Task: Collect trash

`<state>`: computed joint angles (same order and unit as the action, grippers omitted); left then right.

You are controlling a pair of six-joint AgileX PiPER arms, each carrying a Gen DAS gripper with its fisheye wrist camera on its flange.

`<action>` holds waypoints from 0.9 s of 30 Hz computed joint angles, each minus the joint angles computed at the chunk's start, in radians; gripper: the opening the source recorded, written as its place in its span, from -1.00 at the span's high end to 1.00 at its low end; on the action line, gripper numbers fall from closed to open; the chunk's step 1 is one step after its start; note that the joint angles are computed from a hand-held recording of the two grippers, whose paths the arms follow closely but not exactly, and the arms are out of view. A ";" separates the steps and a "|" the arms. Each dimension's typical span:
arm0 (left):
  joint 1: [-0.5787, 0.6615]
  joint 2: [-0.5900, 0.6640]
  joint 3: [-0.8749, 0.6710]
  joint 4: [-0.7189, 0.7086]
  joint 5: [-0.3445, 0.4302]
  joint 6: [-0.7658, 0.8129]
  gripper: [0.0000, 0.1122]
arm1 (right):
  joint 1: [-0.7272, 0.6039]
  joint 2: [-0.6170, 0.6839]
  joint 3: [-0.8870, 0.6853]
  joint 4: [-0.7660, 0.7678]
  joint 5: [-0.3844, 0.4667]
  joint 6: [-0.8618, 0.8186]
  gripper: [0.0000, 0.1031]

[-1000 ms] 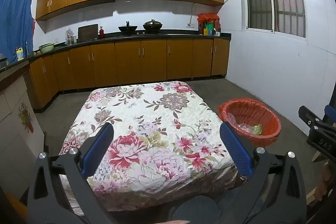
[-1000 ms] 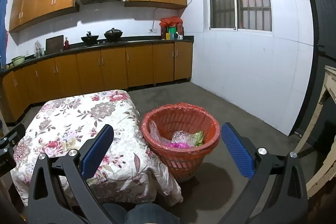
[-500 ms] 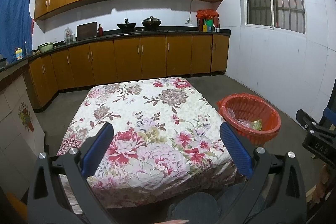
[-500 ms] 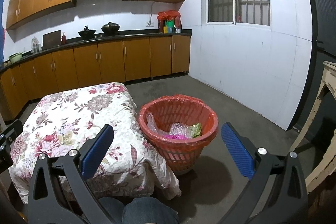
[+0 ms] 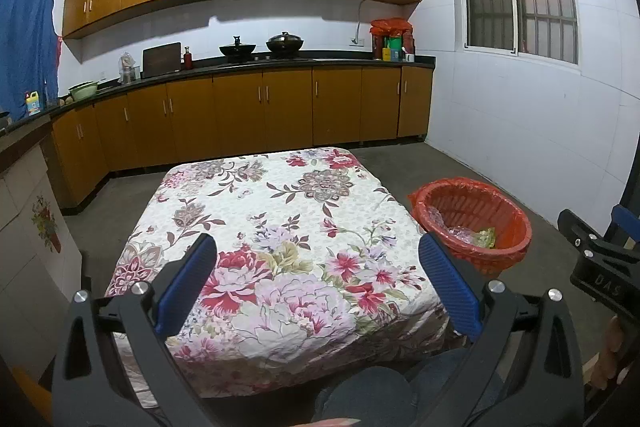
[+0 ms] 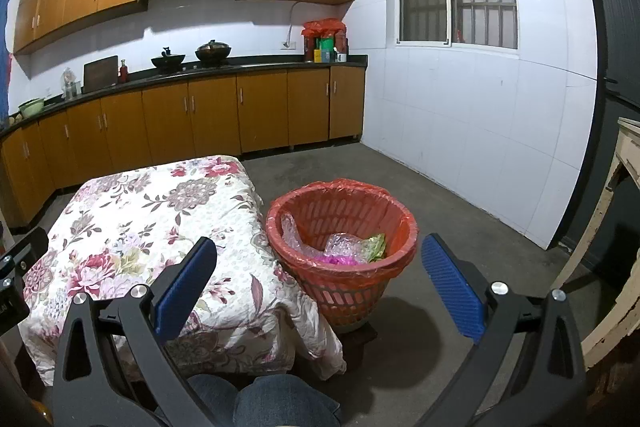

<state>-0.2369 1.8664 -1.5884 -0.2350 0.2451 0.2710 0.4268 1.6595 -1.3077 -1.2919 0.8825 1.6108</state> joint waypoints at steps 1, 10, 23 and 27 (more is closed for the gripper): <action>0.000 -0.001 0.001 -0.004 -0.001 0.003 -0.76 | 0.002 0.002 -0.002 0.000 0.001 0.000 -0.96; 0.004 0.004 -0.008 -0.026 0.006 0.027 -0.76 | 0.000 0.004 -0.005 0.002 -0.001 -0.004 -0.96; 0.003 0.007 -0.024 0.015 0.020 -0.026 -0.76 | 0.001 0.007 -0.008 0.004 -0.001 -0.006 -0.96; 0.005 0.007 -0.026 0.009 0.022 -0.018 -0.76 | 0.001 0.007 -0.009 0.005 -0.001 -0.006 -0.96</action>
<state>-0.2320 1.8736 -1.6145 -0.2261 0.2667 0.2529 0.4276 1.6661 -1.3165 -1.2866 0.8815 1.6045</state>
